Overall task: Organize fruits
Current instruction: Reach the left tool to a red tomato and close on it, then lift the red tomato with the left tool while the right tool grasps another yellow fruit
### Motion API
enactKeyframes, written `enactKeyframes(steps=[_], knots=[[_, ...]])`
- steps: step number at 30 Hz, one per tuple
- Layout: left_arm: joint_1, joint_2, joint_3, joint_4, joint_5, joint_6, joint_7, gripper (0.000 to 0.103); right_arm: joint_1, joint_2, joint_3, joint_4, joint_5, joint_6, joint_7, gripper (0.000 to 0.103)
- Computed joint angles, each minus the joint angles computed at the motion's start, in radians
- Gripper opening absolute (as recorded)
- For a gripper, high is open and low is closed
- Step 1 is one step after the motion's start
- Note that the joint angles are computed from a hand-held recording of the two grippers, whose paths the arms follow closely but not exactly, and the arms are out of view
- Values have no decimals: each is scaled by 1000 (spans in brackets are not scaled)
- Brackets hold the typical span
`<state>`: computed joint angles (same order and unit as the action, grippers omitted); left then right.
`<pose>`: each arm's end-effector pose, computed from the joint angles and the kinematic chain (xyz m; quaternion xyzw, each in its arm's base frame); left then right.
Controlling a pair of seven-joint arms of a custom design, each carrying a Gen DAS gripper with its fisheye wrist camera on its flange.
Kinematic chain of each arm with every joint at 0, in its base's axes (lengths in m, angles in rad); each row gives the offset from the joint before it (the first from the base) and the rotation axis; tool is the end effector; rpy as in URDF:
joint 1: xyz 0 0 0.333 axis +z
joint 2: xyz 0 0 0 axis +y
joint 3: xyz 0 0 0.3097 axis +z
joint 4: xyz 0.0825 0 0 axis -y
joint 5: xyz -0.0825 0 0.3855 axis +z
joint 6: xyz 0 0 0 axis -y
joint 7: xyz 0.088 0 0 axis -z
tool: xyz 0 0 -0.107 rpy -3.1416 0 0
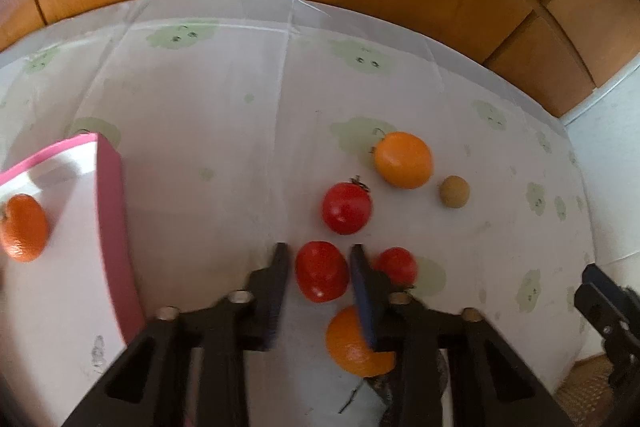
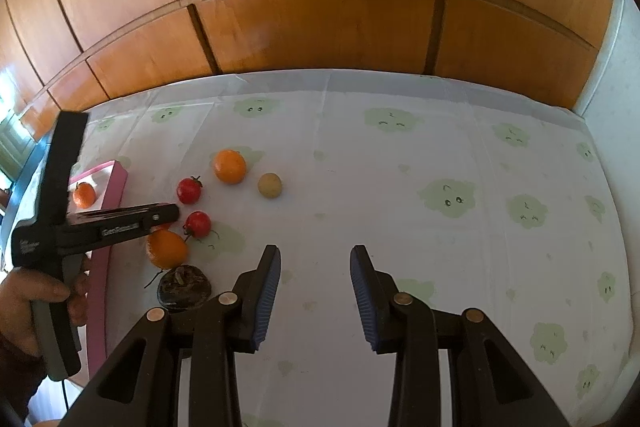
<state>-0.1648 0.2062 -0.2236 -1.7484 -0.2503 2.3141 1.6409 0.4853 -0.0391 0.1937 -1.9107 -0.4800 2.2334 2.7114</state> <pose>0.6054 -0.2421 0.4861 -0.5754 0.7879 -0.2193 0.0014 0.4625 0.3573 0.5443 -0.5970 0.7533 -0.1910 0.1992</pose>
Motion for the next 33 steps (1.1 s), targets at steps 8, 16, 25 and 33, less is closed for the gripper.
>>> enactKeyframes(steps=[8, 16, 25, 33], knots=[[7, -203, 7, -226, -76, 177, 114, 25, -9, -15, -3, -23, 2, -1, 27, 36], [-117, -522, 56, -586, -189, 341, 385, 25, -16, -22, -3, -36, 16, 16, 30, 36], [-270, -633, 73, -819, -158, 533, 458, 25, -28, -38, -6, -73, 43, 90, 20, 36], [-360, -583, 151, -838, -219, 601, 505, 26, -28, -24, -7, -79, 107, 158, -26, 36]])
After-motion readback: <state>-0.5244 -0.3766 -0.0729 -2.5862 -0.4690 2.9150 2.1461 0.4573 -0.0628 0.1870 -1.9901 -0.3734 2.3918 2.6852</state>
